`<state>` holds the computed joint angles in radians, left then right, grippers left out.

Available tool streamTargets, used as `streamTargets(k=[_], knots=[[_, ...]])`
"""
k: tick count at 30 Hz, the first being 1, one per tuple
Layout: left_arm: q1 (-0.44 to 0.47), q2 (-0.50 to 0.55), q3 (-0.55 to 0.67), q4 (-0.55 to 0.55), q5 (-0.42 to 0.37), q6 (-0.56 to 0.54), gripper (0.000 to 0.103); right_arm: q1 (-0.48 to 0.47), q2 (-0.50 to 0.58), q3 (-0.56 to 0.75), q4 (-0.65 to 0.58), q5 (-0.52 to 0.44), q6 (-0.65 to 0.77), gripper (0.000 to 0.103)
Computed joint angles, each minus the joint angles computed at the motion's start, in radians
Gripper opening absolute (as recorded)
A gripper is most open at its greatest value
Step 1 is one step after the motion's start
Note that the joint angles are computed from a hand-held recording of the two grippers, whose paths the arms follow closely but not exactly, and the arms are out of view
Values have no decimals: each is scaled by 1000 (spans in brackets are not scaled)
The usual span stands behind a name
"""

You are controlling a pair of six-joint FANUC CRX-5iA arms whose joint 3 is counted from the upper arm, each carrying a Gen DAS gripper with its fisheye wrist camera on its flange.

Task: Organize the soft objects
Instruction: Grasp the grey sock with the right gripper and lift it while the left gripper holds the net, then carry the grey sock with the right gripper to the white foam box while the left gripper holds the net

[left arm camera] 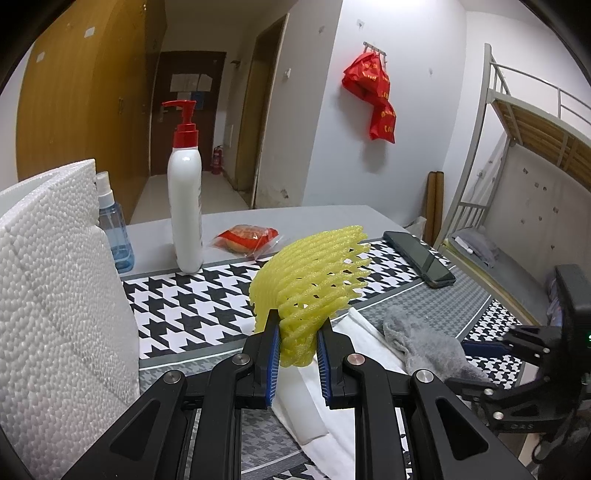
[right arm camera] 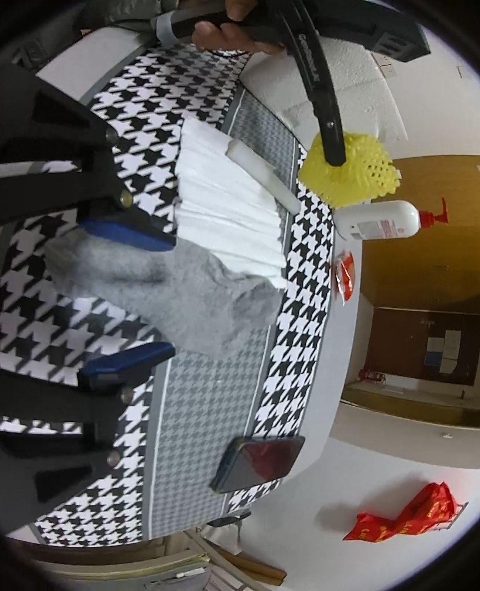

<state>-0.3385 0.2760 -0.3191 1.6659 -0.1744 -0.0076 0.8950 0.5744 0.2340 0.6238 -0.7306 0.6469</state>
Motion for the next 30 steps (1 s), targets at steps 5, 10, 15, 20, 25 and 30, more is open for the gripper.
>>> streamTargets(k=[5,10,15,20,25,30], knots=[[5,2,2,-22,-4,15,19,-16,53,81,-75,-37,78,56],[-1,0,-1,-4,0,-5,19,-26,59,97,-110,-22,96,47],[-12,-4,-5,40,4,-46,19,-33,30,56,-103,14,36,11],[-23,-11,-10,79,10,-81,19,-34,-29,-27,-34,77,-81,10],[-43,-21,-17,157,11,-156,19,-29,-77,-89,58,115,-175,10],[-50,-36,-27,177,-7,-183,19,-21,-98,-132,155,147,-259,10]])
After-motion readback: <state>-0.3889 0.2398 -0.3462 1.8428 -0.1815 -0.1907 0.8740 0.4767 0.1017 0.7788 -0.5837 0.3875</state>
